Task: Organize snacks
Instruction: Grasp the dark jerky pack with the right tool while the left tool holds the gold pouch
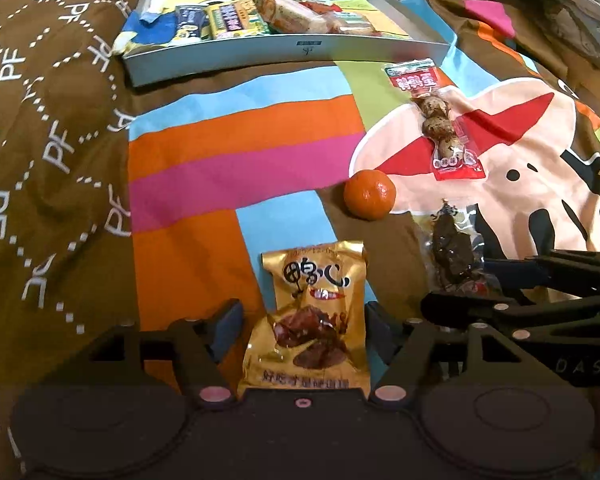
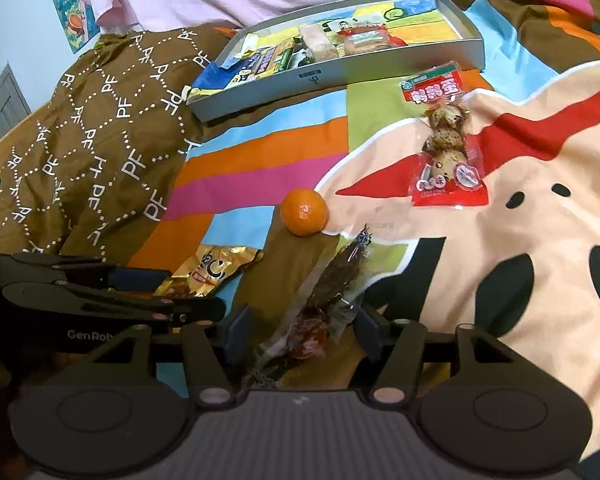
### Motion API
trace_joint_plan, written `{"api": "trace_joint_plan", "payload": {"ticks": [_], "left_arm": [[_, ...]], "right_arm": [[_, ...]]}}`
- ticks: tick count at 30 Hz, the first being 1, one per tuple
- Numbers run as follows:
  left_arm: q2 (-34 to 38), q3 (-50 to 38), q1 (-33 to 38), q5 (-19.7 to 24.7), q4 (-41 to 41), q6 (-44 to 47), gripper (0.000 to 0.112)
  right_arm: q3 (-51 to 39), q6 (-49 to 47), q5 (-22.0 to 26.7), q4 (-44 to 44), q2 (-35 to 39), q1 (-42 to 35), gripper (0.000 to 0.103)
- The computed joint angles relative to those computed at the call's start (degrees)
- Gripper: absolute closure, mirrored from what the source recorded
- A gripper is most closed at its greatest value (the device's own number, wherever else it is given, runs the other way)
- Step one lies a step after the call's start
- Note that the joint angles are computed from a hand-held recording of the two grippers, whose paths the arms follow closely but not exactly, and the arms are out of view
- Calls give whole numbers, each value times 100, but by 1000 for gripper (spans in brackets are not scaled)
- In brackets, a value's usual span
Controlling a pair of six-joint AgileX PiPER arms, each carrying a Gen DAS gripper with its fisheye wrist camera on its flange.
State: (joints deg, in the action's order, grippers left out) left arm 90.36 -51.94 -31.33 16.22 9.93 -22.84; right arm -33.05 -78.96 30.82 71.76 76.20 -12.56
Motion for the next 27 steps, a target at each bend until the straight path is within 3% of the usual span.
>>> {"api": "trace_joint_plan", "payload": {"ticks": [4, 8, 10, 15, 18, 20, 23, 25, 27], "left_arm": [[83, -50, 34, -114, -239, 448, 51], [114, -58, 67, -165, -403, 621, 52], [115, -41, 58, -200, -270, 486, 56], [115, -3, 38, -278, 69, 88, 57], [130, 23, -1, -320, 510, -380, 54], [135, 13, 4, -306, 479, -325, 53], [139, 4, 17, -295, 410, -264, 53], [147, 2, -1, -284, 525, -365, 53], [152, 5, -32, -280, 705, -523, 53]], "right_arm": [[58, -114, -311, 107, -32, 223, 48], [105, -228, -515, 240, -57, 324, 64], [148, -343, -743, 306, -127, 482, 65], [459, -1819, -1748, 1384, -473, 1282, 73], [558, -2806, -2061, 2159, -571, 1592, 75], [557, -2687, -2055, 2034, -581, 1627, 74], [553, -2026, -1951, 1413, -563, 1560, 63], [478, -1268, -1646, 631, -433, 1407, 66], [504, -1272, -1768, 664, -427, 1523, 66]]}}
